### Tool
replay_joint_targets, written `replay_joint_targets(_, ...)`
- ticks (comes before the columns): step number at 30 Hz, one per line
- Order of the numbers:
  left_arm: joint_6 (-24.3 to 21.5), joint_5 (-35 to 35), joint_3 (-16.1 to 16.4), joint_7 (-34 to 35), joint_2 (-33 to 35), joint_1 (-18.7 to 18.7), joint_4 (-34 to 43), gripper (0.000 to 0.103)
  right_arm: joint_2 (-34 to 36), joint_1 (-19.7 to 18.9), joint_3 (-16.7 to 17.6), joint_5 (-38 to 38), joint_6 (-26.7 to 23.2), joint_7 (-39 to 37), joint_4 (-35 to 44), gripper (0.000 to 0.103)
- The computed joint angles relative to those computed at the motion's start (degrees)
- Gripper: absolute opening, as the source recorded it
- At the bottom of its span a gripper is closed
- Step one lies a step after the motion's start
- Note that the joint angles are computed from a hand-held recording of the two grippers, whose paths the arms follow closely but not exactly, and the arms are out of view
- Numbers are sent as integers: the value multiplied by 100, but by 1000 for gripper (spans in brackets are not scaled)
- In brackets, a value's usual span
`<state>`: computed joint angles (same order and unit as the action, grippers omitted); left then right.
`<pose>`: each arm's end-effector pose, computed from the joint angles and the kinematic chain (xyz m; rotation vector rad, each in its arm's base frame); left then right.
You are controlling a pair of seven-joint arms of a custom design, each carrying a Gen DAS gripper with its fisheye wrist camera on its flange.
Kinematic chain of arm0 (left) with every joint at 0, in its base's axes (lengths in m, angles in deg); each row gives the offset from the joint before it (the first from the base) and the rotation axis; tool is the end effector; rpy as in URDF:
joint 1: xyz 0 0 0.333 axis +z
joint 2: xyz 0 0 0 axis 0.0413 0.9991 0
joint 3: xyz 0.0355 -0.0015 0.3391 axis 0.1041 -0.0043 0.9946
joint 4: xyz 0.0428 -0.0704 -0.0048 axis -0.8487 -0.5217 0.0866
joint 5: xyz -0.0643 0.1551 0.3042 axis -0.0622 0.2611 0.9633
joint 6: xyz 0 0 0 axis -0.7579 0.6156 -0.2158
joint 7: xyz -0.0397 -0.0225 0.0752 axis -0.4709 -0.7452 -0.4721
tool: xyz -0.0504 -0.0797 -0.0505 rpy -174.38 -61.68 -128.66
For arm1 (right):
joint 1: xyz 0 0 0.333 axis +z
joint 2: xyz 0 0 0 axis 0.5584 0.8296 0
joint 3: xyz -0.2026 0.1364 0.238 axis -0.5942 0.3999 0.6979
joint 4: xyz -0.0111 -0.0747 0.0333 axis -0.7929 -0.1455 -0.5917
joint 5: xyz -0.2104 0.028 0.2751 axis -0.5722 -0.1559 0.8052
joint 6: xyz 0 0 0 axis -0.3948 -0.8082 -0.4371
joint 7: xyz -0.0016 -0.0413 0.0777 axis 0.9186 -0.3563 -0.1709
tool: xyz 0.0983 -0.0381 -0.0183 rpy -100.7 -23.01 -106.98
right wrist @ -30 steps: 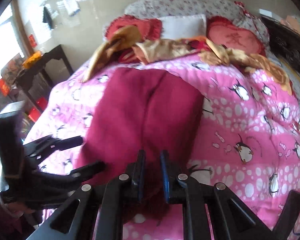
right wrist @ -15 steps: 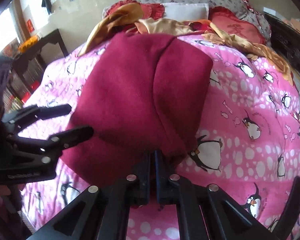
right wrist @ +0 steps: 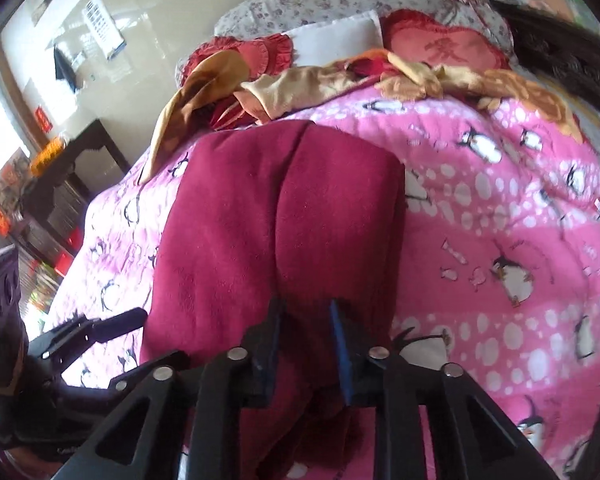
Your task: Fold small clothes
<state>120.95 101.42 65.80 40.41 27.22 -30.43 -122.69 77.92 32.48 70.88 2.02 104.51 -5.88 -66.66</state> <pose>0.5934 -0.3133 0.3358 -2.0226 1.8028 -0.7892 0.6674 0.1023 0.3519 -2.0278 1.3246 -0.1317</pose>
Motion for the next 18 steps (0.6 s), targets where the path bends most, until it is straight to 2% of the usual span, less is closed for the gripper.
replay_joint_targets(2,11,-26,-13,11,19,25,14,74,75,-269,265,392,-160,-332,59,49)
replay_joint_targets(3,21,-38,-8,6,28,25,18,74,93,-385,382,613,-261,-599,73,54)
replay_joint_targets(5,35,-58,6,6,38,20,20,74,102,-418,401,847,-462,-933,106,75)
replay_joint_targets(7,58,-80,7,25,44,30,17,74,73,-319,311,962,-544,-1060,106,81)
replay_joint_targets(12,132,-172,-36,146,35,81,-28,74,-65,95,-73,674,-427,-977,22,83)
replay_joint_targets(18,134,-245,98,141,58,-50,-21,74,65,67,-162,576,-769,-511,205,84)
